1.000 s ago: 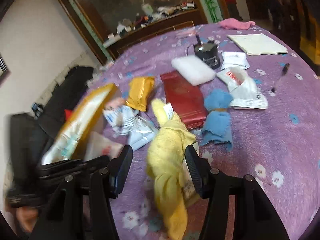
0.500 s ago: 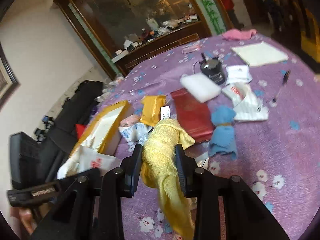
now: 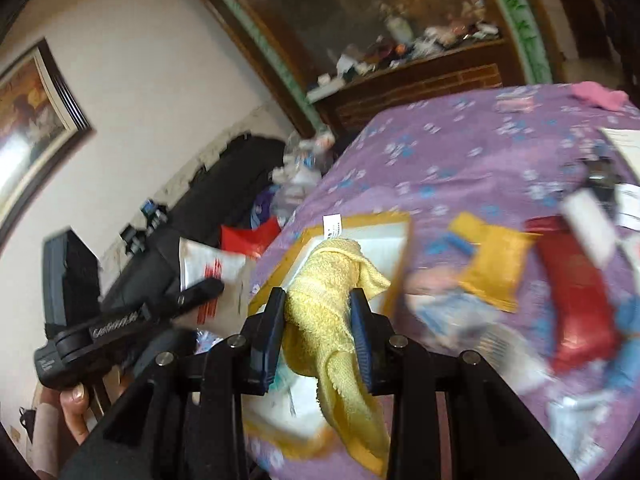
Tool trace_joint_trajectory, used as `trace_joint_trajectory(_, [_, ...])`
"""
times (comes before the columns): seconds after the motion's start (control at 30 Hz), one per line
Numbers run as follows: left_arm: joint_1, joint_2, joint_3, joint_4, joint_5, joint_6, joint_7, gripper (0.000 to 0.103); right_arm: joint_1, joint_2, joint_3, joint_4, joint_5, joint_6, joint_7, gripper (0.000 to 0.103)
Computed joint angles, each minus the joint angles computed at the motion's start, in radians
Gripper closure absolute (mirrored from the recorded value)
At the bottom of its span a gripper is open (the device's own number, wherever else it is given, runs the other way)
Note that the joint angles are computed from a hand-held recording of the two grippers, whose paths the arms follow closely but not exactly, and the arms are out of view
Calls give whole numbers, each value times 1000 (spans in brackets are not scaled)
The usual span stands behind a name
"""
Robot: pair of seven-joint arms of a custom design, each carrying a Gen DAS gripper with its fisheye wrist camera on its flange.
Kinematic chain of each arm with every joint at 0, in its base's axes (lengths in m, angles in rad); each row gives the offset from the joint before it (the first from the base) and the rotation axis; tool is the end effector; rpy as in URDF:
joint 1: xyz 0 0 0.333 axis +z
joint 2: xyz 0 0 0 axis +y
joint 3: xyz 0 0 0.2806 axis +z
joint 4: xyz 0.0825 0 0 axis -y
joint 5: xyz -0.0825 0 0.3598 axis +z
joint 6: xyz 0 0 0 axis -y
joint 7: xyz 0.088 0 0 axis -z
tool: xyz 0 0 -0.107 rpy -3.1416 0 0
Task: Organize soft objects
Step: 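Drop the yellow towel and white packet into the foam box, opening both grippers, then grasp a white paper slip with each gripper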
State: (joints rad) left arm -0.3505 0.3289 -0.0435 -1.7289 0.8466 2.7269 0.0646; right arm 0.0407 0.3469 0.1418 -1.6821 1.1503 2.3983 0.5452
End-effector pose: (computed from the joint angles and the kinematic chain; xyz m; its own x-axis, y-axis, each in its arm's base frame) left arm 0.5950 -0.2745 0.4365 0.2933 -0.9029 0.3142 -0.6004 -0.4298 -0.6744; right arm 0.6442 0.1161 0.4220 0.5506 -0.6788 -0.4860 -0.7214 -0.0939 -0.6861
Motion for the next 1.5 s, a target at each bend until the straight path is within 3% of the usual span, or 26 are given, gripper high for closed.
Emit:
trace_joint_trajectory(0.07, [20, 71, -19, 76, -87, -100, 99, 92, 51, 63, 4, 62, -74, 57, 69, 72])
trace_joint_trajectory(0.23, [29, 193, -40, 186, -239, -176, 267, 92, 109, 171, 13, 146, -265, 136, 245, 71])
trace_joint_trajectory(0.37, [73, 184, -69, 107, -380, -27, 360, 92, 74, 190, 47, 146, -312, 122, 288, 68])
trace_joint_trajectory(0.4, [82, 174, -79, 82, -416, 10, 384, 88, 55, 185, 60, 139, -303, 109, 278, 66])
trace_joint_trajectory(0.43, [103, 159, -98, 42, -460, 78, 415, 71, 26, 178, 77, 133, -275, 81, 258, 64])
trace_joint_trajectory(0.47, [120, 144, -114, 1, -499, 148, 442, 61, 1, 165, 89, 121, -243, 61, 234, 62])
trace_joint_trajectory(0.5, [105, 126, -95, -33, -508, 199, 433, 47, -19, 148, 97, 104, -207, 50, 204, 54])
trace_joint_trajectory(0.53, [57, 106, -42, -59, -482, 232, 381, 40, -39, 119, 102, 70, -162, 50, 161, 51])
trace_joint_trajectory(0.57, [-12, 82, 33, -87, -440, 257, 314, 38, -45, 95, 96, 47, -135, 48, 138, 47])
trace_joint_trajectory(0.67, [-117, 30, 127, -120, -343, 239, 186, 36, -85, 16, 71, -36, -37, -31, 49, 47])
trace_joint_trajectory(0.73, [-227, -7, 219, -138, -164, 215, 3, 36, -110, -35, 45, -95, 22, -89, -16, 47])
trace_joint_trajectory(0.77, [-262, -19, 238, -135, -94, 185, -58, 36, -121, -57, 29, -120, 44, -123, -48, 47])
trace_joint_trajectory(0.87, [-313, -11, 214, -77, -1, 44, -128, 36, -138, -118, -25, -201, 84, -185, -144, 47])
trace_joint_trajectory(0.93, [-326, 5, 189, -52, 43, 30, -182, 36, -141, -155, -65, -259, 112, -192, -198, 47])
trace_joint_trajectory(1.1, [-273, 91, 76, 64, 24, 40, -98, 37, -148, -185, -159, -328, 117, -213, -238, 47])
trace_joint_trajectory(1.23, [-222, 192, -25, 205, -68, 14, 64, 37, -162, -180, -187, -326, 106, -203, -214, 47])
trace_joint_trajectory(1.37, [-231, 246, -34, 273, -151, 10, 152, 37, -164, -178, -192, -335, 107, -141, -234, 47])
trace_joint_trajectory(1.5, [-251, 246, -20, 271, -191, 9, 182, 37, -184, -154, -198, -313, 96, -137, -202, 47])
